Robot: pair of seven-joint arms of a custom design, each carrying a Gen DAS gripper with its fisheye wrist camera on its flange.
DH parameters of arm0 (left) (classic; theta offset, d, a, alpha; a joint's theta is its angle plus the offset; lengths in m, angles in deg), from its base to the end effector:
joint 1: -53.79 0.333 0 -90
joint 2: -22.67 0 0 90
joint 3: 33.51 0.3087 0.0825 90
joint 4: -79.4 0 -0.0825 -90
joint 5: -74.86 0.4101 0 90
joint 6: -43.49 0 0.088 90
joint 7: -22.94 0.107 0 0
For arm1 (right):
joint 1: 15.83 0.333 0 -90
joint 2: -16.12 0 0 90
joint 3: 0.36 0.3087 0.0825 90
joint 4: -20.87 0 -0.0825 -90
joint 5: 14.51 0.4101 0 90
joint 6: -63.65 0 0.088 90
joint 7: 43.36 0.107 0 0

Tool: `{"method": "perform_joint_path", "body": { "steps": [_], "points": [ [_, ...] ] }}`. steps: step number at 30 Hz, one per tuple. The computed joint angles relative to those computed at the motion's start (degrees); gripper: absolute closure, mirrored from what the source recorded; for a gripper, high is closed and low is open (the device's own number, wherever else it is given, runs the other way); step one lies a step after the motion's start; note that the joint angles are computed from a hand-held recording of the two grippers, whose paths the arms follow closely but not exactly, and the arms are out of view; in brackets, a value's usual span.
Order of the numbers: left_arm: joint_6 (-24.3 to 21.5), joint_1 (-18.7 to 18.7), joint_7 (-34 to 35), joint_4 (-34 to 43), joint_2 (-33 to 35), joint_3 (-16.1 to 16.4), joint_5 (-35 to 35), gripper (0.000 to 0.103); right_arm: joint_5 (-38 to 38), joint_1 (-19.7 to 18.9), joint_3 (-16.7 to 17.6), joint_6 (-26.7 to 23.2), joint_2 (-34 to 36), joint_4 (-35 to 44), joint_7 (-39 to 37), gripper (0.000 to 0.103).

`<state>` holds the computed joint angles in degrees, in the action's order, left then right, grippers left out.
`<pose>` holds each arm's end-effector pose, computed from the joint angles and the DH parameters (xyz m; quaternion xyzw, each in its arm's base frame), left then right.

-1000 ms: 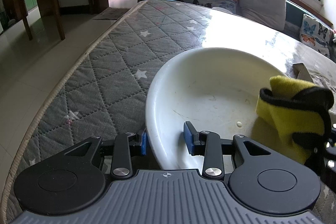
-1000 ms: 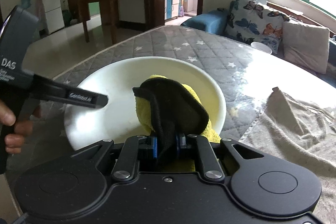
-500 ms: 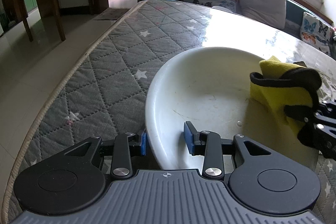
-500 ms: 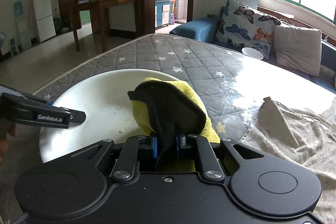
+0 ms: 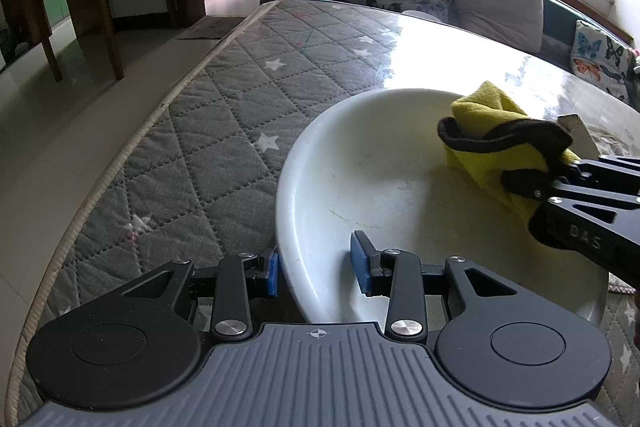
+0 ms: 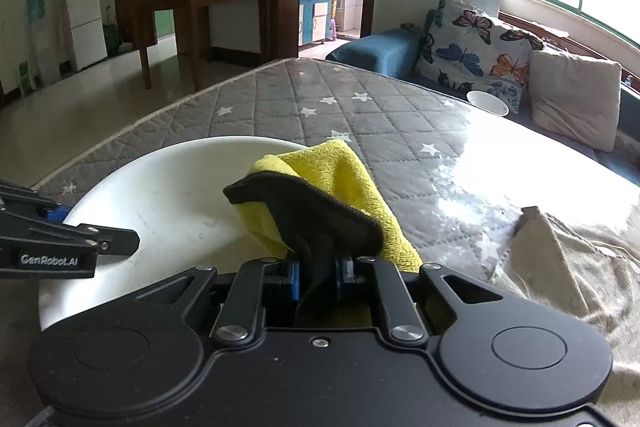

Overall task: Clean bowl
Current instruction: 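Wipe the cloth across the bowl interior toward the rim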

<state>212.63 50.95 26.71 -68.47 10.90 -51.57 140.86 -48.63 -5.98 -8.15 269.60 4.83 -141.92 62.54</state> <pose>0.4145 -0.2203 0.3363 -0.6755 0.6488 -0.2566 0.2386 0.4048 0.0864 0.3310 -0.7515 0.4912 -0.2545 0.3595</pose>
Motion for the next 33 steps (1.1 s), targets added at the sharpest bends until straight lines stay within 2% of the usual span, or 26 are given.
{"method": "perform_joint_path", "body": {
  "steps": [7, 11, 14, 21, 25, 33],
  "points": [
    [0.04, -0.09, 0.07, 0.1, 0.14, 0.15, 0.01, 0.066, -0.63, 0.92, 0.37, -1.64, 1.43, 2.18, 1.14, 0.088],
    [-0.11, -0.26, 0.43, 0.14, 0.11, 0.19, -0.46, 0.066, 1.75, 0.72, 2.06, -2.21, 1.6, 2.36, -0.72, 0.088],
    [0.07, -0.05, 0.29, 0.12, 0.19, 0.2, -0.12, 0.065, 1.13, 1.46, 1.34, -2.48, 1.59, 2.51, 0.24, 0.088],
    [0.11, -0.41, 1.96, -0.14, 0.03, 0.47, -1.92, 0.064, -8.86, 3.29, -2.86, -3.44, 1.97, 4.3, 8.98, 0.088],
    [0.17, -0.84, 5.13, -0.85, -0.59, 0.72, -5.83, 0.064, -12.52, 3.07, -3.31, -4.08, 1.28, 4.24, 11.87, 0.087],
    [-0.42, 0.09, 7.16, -2.91, -3.18, -1.41, -10.1, 0.064, -24.64, 5.05, -7.89, -5.28, -1.41, 3.68, 21.93, 0.088]
  ]
}}
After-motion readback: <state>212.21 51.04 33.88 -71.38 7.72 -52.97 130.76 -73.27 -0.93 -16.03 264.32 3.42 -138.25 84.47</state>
